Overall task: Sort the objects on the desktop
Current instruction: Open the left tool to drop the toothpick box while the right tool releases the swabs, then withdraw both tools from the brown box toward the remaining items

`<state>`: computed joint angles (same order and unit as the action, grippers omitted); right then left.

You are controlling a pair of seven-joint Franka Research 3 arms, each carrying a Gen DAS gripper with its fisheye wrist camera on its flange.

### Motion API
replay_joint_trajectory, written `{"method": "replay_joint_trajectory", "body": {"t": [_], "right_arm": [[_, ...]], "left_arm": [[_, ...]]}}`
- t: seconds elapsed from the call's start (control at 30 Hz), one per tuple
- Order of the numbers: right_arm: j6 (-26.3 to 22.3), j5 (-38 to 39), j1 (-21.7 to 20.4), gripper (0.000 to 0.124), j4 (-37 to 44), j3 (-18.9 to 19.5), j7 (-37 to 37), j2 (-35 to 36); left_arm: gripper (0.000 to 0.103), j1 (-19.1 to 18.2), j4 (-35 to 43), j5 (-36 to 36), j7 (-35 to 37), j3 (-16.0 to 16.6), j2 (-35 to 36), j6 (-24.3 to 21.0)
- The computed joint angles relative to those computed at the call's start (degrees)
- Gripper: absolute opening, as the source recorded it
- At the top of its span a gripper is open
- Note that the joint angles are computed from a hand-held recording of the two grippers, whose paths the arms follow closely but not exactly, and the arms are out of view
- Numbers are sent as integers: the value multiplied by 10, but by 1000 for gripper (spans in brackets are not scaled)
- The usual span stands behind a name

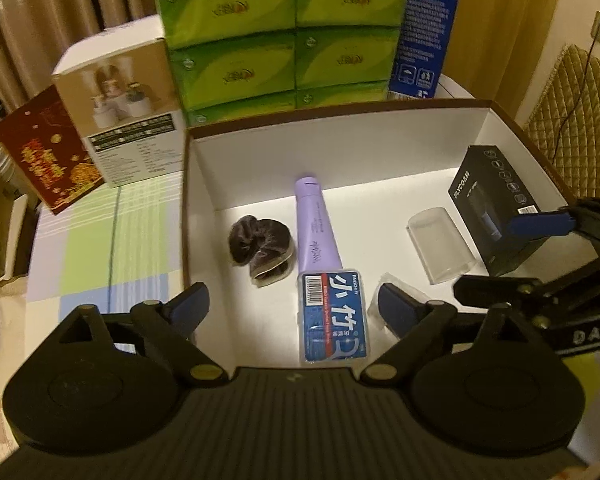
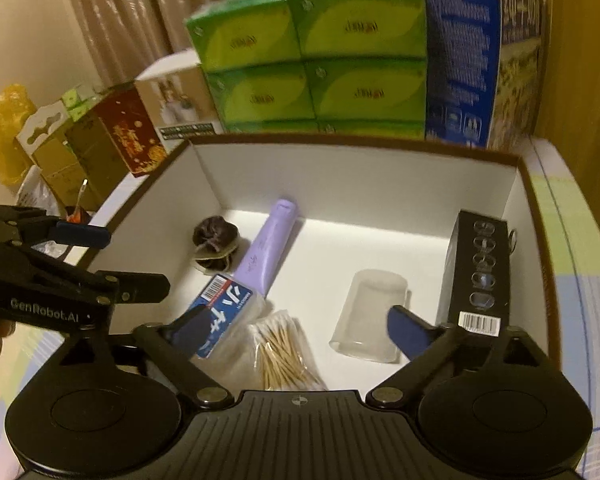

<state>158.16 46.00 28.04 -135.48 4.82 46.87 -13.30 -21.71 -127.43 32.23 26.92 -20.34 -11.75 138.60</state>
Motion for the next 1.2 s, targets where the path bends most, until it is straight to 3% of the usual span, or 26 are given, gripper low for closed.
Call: {"method": "replay_joint_trajectory", "body": {"t": [0.23,1.2], "right_arm": [[7,-7,4,101,-32,-1,10,-43],[-10,-65,28,101,-176,-25,120,-264]], "left_arm": [[98,-5,-9,-9,-34,-12,-31,-20],[98,-63,-49,-8,-155,-79,-149,-102]]}}
